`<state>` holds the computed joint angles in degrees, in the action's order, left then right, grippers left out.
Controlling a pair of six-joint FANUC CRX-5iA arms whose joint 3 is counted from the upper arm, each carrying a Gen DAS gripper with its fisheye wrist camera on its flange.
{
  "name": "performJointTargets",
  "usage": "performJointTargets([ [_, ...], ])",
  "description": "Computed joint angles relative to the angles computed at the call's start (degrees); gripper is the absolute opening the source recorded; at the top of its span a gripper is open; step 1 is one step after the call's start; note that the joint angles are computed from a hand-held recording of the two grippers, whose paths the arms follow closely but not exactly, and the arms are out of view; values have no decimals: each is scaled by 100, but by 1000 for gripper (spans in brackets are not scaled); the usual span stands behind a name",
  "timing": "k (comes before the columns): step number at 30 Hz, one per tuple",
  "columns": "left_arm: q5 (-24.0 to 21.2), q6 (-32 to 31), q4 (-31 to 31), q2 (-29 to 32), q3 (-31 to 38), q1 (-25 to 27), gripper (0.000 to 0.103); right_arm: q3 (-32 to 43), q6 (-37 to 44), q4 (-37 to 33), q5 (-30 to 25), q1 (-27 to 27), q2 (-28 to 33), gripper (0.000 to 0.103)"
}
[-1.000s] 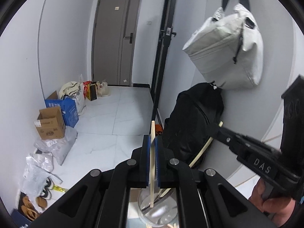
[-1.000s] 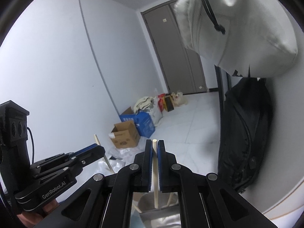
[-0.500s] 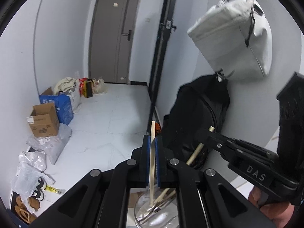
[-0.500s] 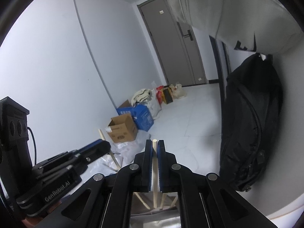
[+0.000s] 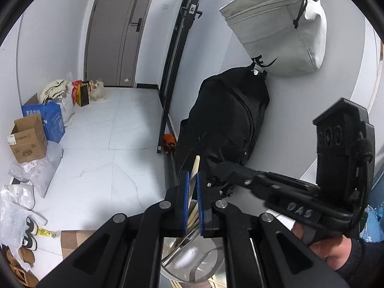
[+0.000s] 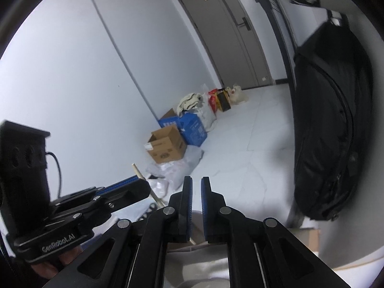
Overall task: Organize utensils
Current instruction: 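Open both tools to drop the chopsticks into the holder, then lower both open tools back down to the chopsticks on the cloth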
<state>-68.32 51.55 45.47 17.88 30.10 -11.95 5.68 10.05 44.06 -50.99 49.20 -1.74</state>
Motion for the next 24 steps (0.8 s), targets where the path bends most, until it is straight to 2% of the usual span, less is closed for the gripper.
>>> performJointTargets([
  [2,10,192,-194,-47,61,23,16,-150,-260,233,-74,80,-128,20],
  [4,56,294,-251,-130,-16,61,19,-281,-505,390,-114,133,-249,32],
  [7,86,515,-516,-315,-124,114,24,-500,-924,670,-305,278,-431,40],
  [8,71,573,-558,-347,-161,133,28,-551,-1013,718,-386,339,-488,41],
  [10,72,718,-694,-499,-308,169,39,-605,-1096,786,-596,453,-564,51],
  [11,109,782,-758,-574,-384,188,43,-627,-1105,802,-701,519,-608,51],
  [16,209,891,-924,-970,-902,285,47,-724,-1181,920,-1129,844,-793,58],
  [18,250,908,-1070,-1114,-1052,279,59,-768,-1223,949,-1272,978,-846,60],
  [24,323,1051,-1231,-1502,-1555,306,60,-778,-1118,631,-1859,1493,-869,61],
])
